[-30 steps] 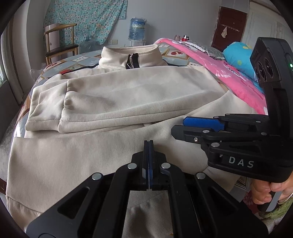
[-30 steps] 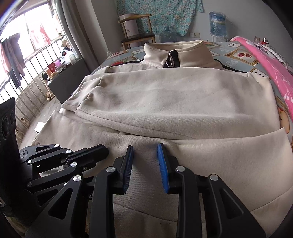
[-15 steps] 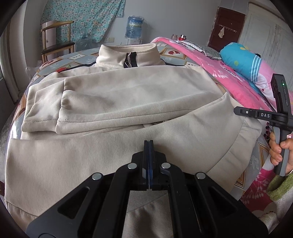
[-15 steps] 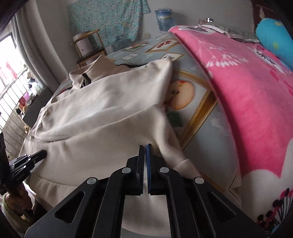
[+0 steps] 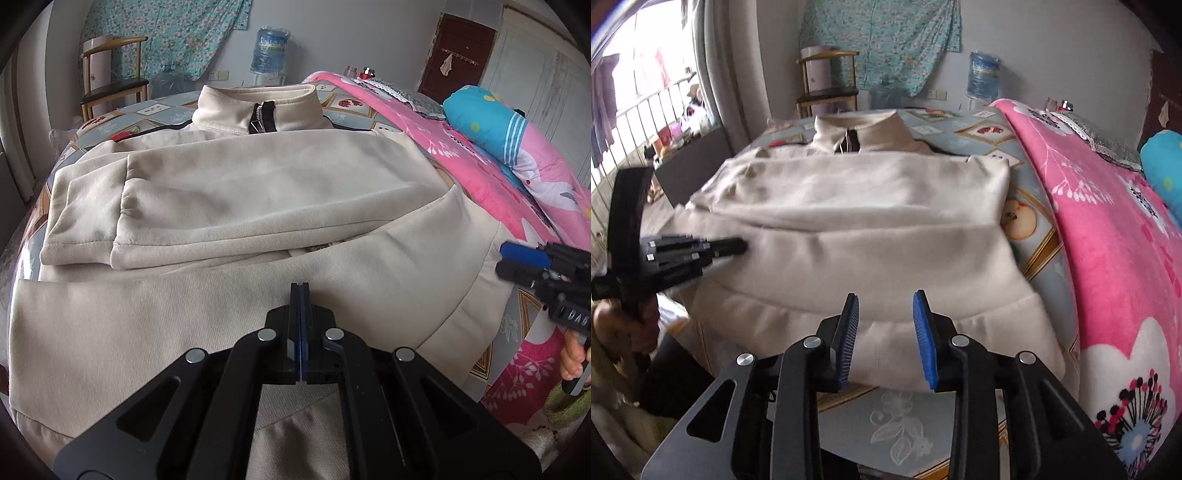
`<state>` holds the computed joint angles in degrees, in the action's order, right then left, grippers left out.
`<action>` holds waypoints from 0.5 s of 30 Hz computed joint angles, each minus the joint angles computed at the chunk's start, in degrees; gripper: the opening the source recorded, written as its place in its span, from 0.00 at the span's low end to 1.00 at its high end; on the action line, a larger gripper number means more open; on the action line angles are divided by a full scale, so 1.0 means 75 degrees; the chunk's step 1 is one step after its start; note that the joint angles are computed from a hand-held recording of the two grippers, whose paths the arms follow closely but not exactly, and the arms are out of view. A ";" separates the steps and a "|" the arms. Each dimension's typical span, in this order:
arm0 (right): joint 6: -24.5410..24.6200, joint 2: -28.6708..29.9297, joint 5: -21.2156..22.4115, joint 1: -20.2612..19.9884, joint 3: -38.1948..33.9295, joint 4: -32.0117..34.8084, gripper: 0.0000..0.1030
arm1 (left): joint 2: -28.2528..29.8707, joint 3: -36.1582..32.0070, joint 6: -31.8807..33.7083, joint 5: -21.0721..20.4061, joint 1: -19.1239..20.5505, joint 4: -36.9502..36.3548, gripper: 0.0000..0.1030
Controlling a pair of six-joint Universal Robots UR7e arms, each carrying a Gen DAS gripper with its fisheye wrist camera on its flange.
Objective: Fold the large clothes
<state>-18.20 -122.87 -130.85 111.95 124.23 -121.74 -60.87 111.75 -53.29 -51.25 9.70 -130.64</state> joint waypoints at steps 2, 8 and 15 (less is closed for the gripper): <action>0.0181 -0.0246 0.0528 -0.0631 0.0038 0.0152 0.30 | 0.0001 -0.0023 0.0052 -0.0036 0.0009 0.0027 0.02; 0.0685 0.0245 0.0488 0.0599 -0.0180 0.0149 0.30 | -0.0035 -0.0113 0.0330 -0.0332 0.0136 0.0039 0.02; 0.0530 0.0537 0.1250 0.0705 0.0533 -0.0134 0.30 | -0.0124 -0.0131 0.0432 -0.0752 0.0314 -0.0093 0.02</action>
<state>-14.23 -118.84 -121.47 117.24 128.23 -122.75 -61.79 110.77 -50.05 -56.89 12.05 -131.34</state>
